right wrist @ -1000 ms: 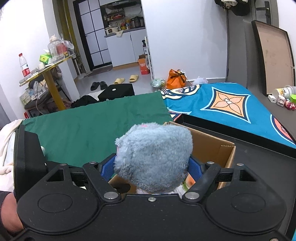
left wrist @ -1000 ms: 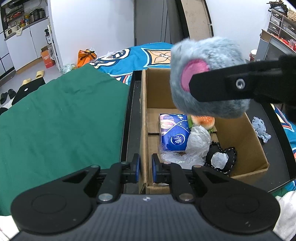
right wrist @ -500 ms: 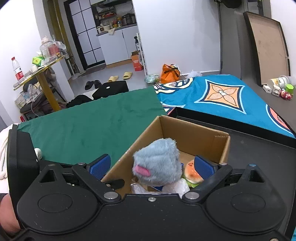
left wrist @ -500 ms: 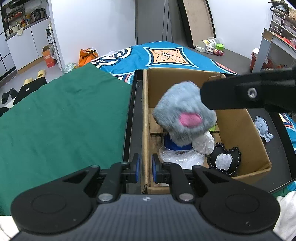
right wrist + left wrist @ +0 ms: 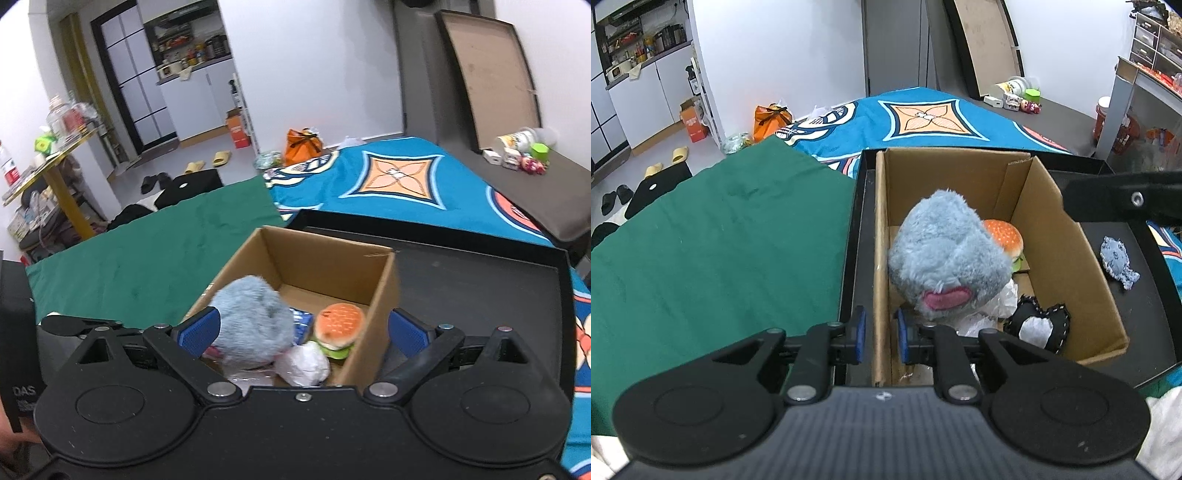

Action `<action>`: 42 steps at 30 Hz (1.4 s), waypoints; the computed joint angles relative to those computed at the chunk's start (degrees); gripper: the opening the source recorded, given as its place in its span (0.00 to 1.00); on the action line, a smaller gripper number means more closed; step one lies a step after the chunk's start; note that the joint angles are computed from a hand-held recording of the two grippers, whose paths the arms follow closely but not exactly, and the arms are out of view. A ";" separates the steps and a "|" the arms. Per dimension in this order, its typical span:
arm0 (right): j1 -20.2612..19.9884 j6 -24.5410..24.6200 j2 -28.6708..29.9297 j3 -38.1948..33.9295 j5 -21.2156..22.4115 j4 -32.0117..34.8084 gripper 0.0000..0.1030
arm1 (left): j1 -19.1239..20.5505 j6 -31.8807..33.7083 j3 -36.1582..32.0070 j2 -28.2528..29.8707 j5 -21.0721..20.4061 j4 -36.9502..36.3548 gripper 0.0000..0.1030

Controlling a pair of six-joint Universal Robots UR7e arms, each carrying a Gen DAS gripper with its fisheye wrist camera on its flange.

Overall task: Organize soft objects
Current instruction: 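Move the right gripper to the small blue denim plush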

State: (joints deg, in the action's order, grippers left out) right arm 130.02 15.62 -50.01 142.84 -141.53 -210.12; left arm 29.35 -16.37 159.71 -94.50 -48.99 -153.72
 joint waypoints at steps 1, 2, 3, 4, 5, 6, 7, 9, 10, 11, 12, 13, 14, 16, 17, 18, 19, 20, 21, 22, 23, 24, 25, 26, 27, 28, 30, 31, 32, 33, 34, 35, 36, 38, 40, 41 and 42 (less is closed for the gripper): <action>-0.15 0.23 -0.28 0.53 -0.20 -0.47 0.95 | -0.18 -0.33 -0.16 0.09 0.03 0.37 0.16; -0.30 0.69 -0.59 1.05 -0.49 -0.83 0.95 | -0.22 -0.50 -0.34 0.33 0.00 0.47 0.17; -0.42 1.21 -0.88 1.55 -0.83 -1.08 0.95 | -0.32 -0.73 -0.49 0.41 -0.01 0.76 0.18; -0.66 1.49 -1.14 2.01 -1.02 -1.38 0.95 | -0.53 -1.09 -0.62 0.60 0.06 1.06 0.21; -0.81 2.01 -1.42 2.54 -1.38 -1.64 0.95 | -0.84 -1.59 -0.71 0.86 0.35 1.38 0.24; -0.98 2.70 -1.75 3.21 -1.88 -1.96 0.95 | -1.20 -2.13 -0.78 1.22 0.83 1.69 0.26; -1.14 3.21 -2.01 3.71 -2.19 -2.09 0.95 | -1.59 -2.70 -0.84 1.61 1.39 1.98 0.30; -1.58 4.99 -2.72 5.04 -3.17 -2.04 0.95 | -2.50 -3.83 -0.94 2.24 2.44 2.59 0.39; -1.80 5.80 -2.99 5.65 -3.47 -2.00 0.95 | -2.93 -4.40 -0.98 2.57 3.02 2.79 0.45; -2.21 6.65 -3.28 6.32 -3.76 -2.00 0.95 | -3.25 -4.76 -0.98 2.76 3.38 2.77 0.49; -2.66 7.86 -3.64 7.10 -4.11 -1.95 0.95 | -3.56 -4.94 -0.95 3.07 3.58 2.35 0.51; -2.96 8.74 -3.86 7.64 -4.32 -1.95 0.95 | -3.86 -5.08 -0.91 3.40 3.68 1.95 0.52; -3.47 9.85 -4.01 8.40 -4.59 -2.35 0.95 | -4.20 -5.39 -0.95 3.78 3.82 1.79 0.54; -4.37 11.16 -3.95 9.65 -4.92 -3.65 0.95 | -4.99 -5.84 -0.87 4.68 4.00 1.23 0.56; -4.88 11.77 -3.93 10.37 -5.05 -4.43 0.95 | -5.39 -5.91 -0.82 5.25 4.03 0.78 0.57; -5.43 12.47 -3.77 11.00 -5.15 -5.19 0.95 | -5.81 -6.06 -0.85 5.99 4.14 0.50 0.58; -5.91 13.03 -3.68 11.58 -5.12 -5.83 0.95 | -6.20 -6.23 -0.86 6.66 4.32 0.26 0.59; -6.45 13.47 -3.61 12.18 -4.94 -6.61 0.95 | -6.50 -6.33 -0.89 7.29 4.44 0.06 0.61; -7.08 13.72 -3.28 12.80 -4.60 -7.85 0.95 | -6.74 -6.43 -0.98 7.90 4.38 -0.04 0.62; -7.67 13.60 -3.04 13.34 -4.20 -9.04 0.95 | -6.92 -6.48 -1.07 8.52 4.34 -0.27 0.63; -8.19 13.54 -2.69 13.85 -3.89 -10.21 0.95 | -7.08 -6.51 -1.15 9.19 4.39 -0.51 0.64; -8.82 13.33 -2.04 14.35 -3.55 -11.73 0.95 | -7.26 -6.61 -1.23 9.87 4.48 -0.64 0.64; -9.60 12.51 -1.63 14.78 -3.08 -13.29 0.95 | -7.48 -6.78 -1.29 10.26 4.59 -0.49 0.65; -10.41 11.77 -1.17 15.32 -2.61 -14.97 0.95 | -7.72 -7.09 -1.40 10.90 4.90 -0.38 0.67; -11.12 11.35 -0.44 15.73 -2.28 -16.57 0.95 | -8.03 -7.30 -1.43 11.53 5.13 -0.47 0.68; -11.84 10.91 0.07 16.14 -1.95 -17.94 0.95 | -8.26 -7.42 -1.50 12.09 5.32 -0.65 0.69; -13.41 10.23 1.46 16.89 -1.47 -20.74 0.94 | -8.64 -8.03 -1.83 13.33 5.87 -0.68 0.70; -13.94 10.08 1.71 17.07 -1.38 -21.28 0.93 | -8.72 -8.17 -2.00 13.93 6.15 -0.73 0.71; -14.82 9.71 2.53 17.33 -1.12 -22.70 0.92 | -8.92 -8.45 -2.12 14.53 6.43 -0.64 0.72; -15.53 9.30 3.02 17.57 -0.80 -23.78 0.92 | -9.06 -8.61 -2.28 15.16 6.73 -0.60 0.72; -16.30 8.89 3.72 17.80 -0.46 -25.03 0.92 | -9.21 -8.77 -2.38 15.80 7.02 -0.65 0.73; -17.16 8.39 4.47 17.98 -0.13 -26.37 0.92 | -9.36 -8.98 -2.52 16.46 7.32 -0.61 0.74; -17.72 7.92 4.89 18.10 0.16 -27.35 0.91 | -9.49 -9.11 -2.62 16.90 7.53 -0.51 0.74; -18.89 6.75 5.98 18.22 0.67 -29.57 0.91 | -9.82 -9.48 -2.79 17.41 7.82 0.09 0.77; -19.66 5.90 6.56 18.07 0.79 -30.54 0.91 | -10.00 -9.74 -3.04 18.37 8.14 0.14 0.78; -19.99 5.35 6.92 17.94 0.75 -31.08 0.91 | -10.06 -9.83 -3.11 18.67 8.26 0.23 0.79; -20.25 4.66 7.29 17.79 0.83 -31.67 0.91 | -10.12 -9.86 -3.20 18.96 8.34 0.34 0.79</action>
